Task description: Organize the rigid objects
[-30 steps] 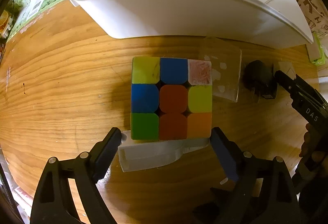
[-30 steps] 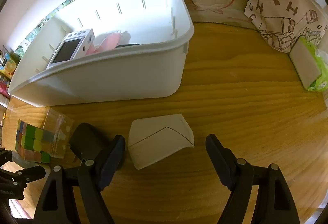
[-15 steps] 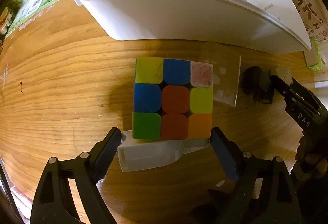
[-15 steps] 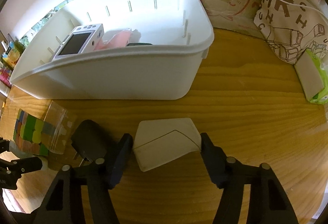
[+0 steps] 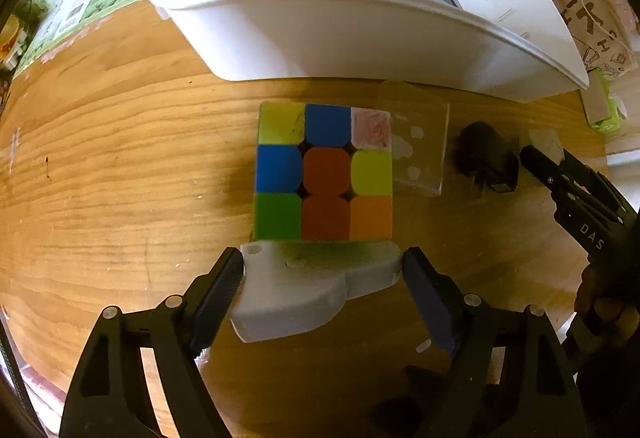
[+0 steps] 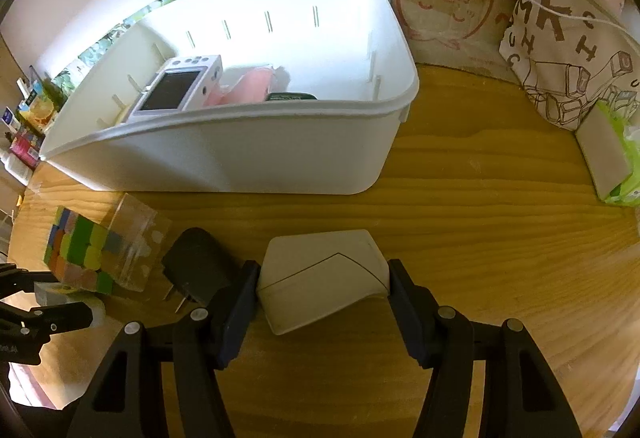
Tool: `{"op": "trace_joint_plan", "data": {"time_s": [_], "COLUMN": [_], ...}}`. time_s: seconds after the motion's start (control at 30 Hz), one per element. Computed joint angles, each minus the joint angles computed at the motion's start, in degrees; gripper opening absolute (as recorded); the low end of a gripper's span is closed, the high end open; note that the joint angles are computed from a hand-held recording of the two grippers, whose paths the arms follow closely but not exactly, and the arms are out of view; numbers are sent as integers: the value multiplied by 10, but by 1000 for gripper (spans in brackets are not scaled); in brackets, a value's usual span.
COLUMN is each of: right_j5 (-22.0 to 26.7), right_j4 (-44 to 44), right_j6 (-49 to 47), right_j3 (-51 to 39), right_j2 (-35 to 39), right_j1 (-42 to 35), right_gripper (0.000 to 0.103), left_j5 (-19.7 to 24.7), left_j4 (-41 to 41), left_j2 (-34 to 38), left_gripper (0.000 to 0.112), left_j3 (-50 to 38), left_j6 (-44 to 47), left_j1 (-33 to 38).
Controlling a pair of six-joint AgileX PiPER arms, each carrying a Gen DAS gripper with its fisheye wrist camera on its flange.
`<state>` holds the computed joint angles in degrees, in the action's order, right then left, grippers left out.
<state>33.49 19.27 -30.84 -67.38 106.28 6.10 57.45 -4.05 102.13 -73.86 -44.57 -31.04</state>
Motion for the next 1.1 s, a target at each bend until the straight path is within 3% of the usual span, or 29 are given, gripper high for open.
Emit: {"op": "trace_joint_plan", "data": {"time_s": [0.07, 0.1, 0.13, 0.23, 0.37, 0.5, 0.6, 0.67, 0.8, 0.87, 1.1], "right_j5": [0, 0, 0, -2, -7, -4, -1, 0, 3, 6, 14], "right_j4": [9, 12, 16, 29, 43, 60, 74, 81, 87, 88, 88], "right_j6": [-11, -16, -22, -41, -64, -92, -109, -117, -130, -134, -141], "right_j3": [7, 11, 16, 30, 51, 73, 90, 100, 112, 114, 127], "right_j2": [-9, -14, -20, -38, -62, -89, -112, -123, -137, -141, -152], "right_j1": [-3, -4, -5, -7, -6, -10, -15, -15, -21, -24, -32], "right_gripper": [64, 64, 64, 64, 64, 64, 64, 64, 64, 64, 64], "left_j5": [-2, 1, 5, -31, -46, -68, -75, -63, -65, -64, -77], "left_j4": [4, 13, 18, -35, -36, -38, -39, -31, -24, -22, -62], "left_j2": [-12, -18, -23, -50, -82, -121, -141, -152, -163, -168, -173], "left_gripper": [76, 58, 26, 24, 15, 14, 19, 37, 49, 74, 86], "left_j3": [12, 14, 18, 62, 100, 146, 164, 169, 181, 187, 212], "left_j6": [-8, -19, -26, -9, -28, -43, -55, -65, -77, -83, -46], "left_j1": [-4, -9, -10, 9, 5, 3, 2, 3, 3, 3, 29]}}
